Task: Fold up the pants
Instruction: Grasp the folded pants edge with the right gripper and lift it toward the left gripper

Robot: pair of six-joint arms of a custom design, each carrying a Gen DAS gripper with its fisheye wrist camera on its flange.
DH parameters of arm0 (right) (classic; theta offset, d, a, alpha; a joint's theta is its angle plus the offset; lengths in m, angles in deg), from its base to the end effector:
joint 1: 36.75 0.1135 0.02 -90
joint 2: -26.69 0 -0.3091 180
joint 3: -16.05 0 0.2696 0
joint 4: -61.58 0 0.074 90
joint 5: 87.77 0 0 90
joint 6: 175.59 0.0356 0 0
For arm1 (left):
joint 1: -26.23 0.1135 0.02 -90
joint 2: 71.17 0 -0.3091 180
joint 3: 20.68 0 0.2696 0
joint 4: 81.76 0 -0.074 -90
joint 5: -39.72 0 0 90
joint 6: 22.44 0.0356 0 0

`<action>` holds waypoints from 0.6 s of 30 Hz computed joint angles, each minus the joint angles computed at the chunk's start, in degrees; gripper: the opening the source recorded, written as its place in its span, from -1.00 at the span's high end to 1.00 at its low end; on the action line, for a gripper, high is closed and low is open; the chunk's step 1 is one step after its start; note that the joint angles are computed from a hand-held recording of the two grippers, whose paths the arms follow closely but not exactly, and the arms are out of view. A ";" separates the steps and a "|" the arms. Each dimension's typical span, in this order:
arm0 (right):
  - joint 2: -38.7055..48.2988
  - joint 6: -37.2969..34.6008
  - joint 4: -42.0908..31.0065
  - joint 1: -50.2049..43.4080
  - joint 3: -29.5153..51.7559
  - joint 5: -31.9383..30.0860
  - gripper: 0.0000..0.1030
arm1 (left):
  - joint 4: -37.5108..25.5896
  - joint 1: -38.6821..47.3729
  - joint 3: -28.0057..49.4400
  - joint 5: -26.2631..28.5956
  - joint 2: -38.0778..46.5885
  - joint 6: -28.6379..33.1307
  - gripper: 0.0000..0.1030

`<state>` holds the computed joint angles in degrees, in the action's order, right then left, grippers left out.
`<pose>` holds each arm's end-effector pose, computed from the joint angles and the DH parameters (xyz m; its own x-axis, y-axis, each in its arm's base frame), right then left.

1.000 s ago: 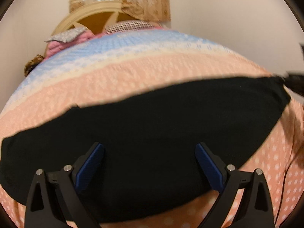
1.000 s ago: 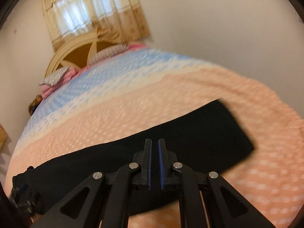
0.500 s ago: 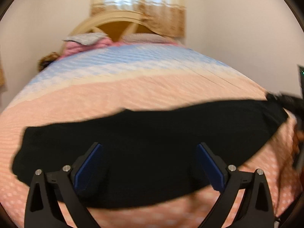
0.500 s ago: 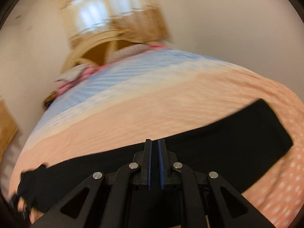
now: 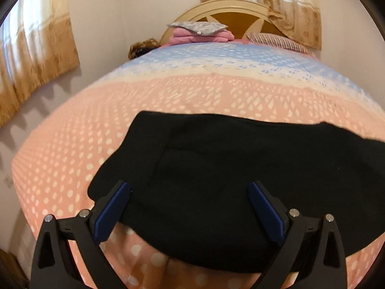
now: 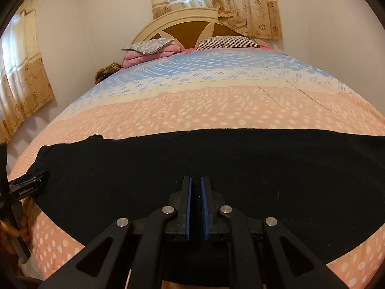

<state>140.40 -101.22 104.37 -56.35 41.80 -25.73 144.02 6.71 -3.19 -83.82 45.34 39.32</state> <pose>0.2206 -0.0608 0.0523 -0.6393 -0.0250 -0.7685 -0.1945 0.9722 0.1303 0.1741 -0.0409 0.0408 -0.6495 -0.1882 -0.7367 -0.3865 0.9161 0.1068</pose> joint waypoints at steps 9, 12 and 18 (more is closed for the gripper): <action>-13.81 1.36 -21.89 -27.57 9.14 -19.45 0.83 | -9.55 -4.70 0.17 1.57 -15.28 -0.11 -0.96; -10.58 2.42 -30.20 -37.80 19.97 -18.49 0.25 | -14.45 -8.68 1.97 0.52 -18.57 -1.24 -0.96; 6.51 5.66 -48.69 -48.17 47.62 -15.71 -0.17 | -20.17 -13.46 5.93 0.69 -18.22 -2.87 -0.96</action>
